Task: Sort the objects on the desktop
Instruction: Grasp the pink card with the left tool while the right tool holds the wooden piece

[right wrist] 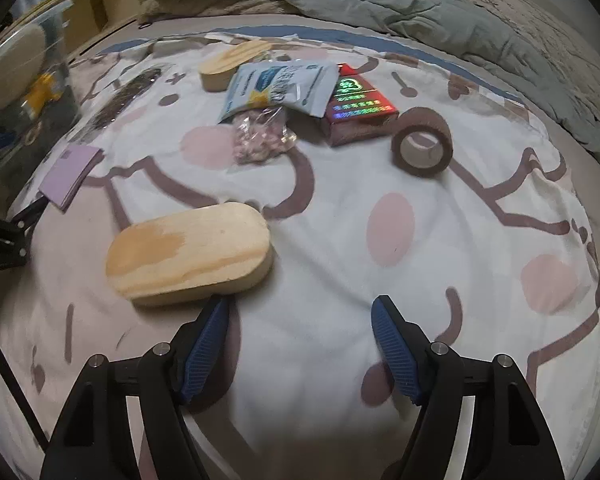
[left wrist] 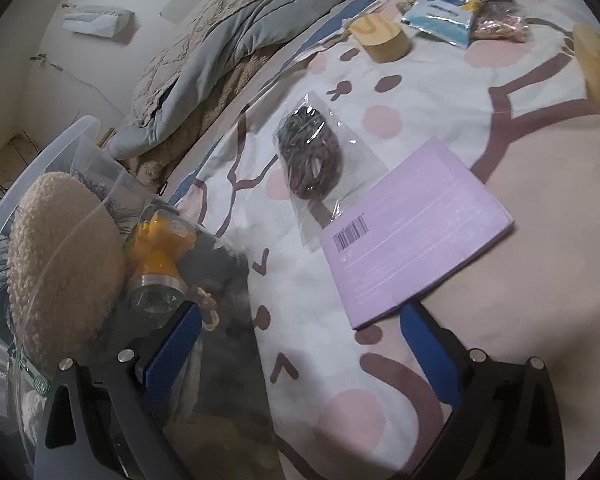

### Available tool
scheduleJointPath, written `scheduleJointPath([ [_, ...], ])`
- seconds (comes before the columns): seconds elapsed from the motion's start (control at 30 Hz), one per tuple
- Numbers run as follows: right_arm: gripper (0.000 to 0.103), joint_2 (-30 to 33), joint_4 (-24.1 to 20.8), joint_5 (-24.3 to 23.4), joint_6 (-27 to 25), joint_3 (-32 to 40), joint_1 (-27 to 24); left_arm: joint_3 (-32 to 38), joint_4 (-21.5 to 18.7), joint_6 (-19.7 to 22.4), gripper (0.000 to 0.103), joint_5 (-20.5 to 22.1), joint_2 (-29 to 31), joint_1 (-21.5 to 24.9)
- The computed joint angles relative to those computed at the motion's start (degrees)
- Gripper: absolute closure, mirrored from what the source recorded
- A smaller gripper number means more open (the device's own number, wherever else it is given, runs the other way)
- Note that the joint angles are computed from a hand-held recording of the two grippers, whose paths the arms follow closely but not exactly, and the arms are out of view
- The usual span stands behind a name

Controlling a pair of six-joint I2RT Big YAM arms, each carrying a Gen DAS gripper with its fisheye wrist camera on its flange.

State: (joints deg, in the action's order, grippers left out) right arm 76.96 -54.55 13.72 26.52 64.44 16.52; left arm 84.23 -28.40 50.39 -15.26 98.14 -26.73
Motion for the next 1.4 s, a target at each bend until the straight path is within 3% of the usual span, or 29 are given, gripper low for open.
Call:
scheduleJointPath([
  [0.07,0.021,0.5,0.3,0.8,-0.3,0.0,-0.1,1.4,-3.3,-1.0,0.002,0.6,0.3,0.1],
  [0.2,0.017,-0.4,2.3,1.0,-0.6,-1.5,-0.2,9.5,-20.4,-7.6,0.002,6.0,2.8,1.0],
  [0.27,0.017,-0.7,3.0,0.9,-0.7,-2.0,-0.2,12.8,-26.5,-10.1,0.002,8.7,4.1,1.3],
  [0.47,0.014,-1.3,4.9,0.8,-1.4,-3.1,-0.1,20.0,-37.6,-18.4,0.000,17.6,7.8,0.9],
  [0.77,0.006,-2.9,8.8,0.4,-2.0,-5.9,-0.1,26.5,-42.3,-27.0,0.000,22.4,12.9,0.3],
  [0.83,0.000,-3.1,9.6,-0.3,-2.2,-6.4,-0.2,27.0,-41.8,-27.8,0.000,21.8,13.6,0.1],
  [1.23,0.000,-3.8,11.2,-0.6,-2.4,-7.3,-0.1,29.4,-42.0,-32.1,0.000,23.4,16.3,0.3],
  [1.4,0.000,-3.8,11.7,-4.9,-9.3,-6.0,0.0,28.6,-39.8,-32.2,0.000,24.2,16.8,0.5],
])
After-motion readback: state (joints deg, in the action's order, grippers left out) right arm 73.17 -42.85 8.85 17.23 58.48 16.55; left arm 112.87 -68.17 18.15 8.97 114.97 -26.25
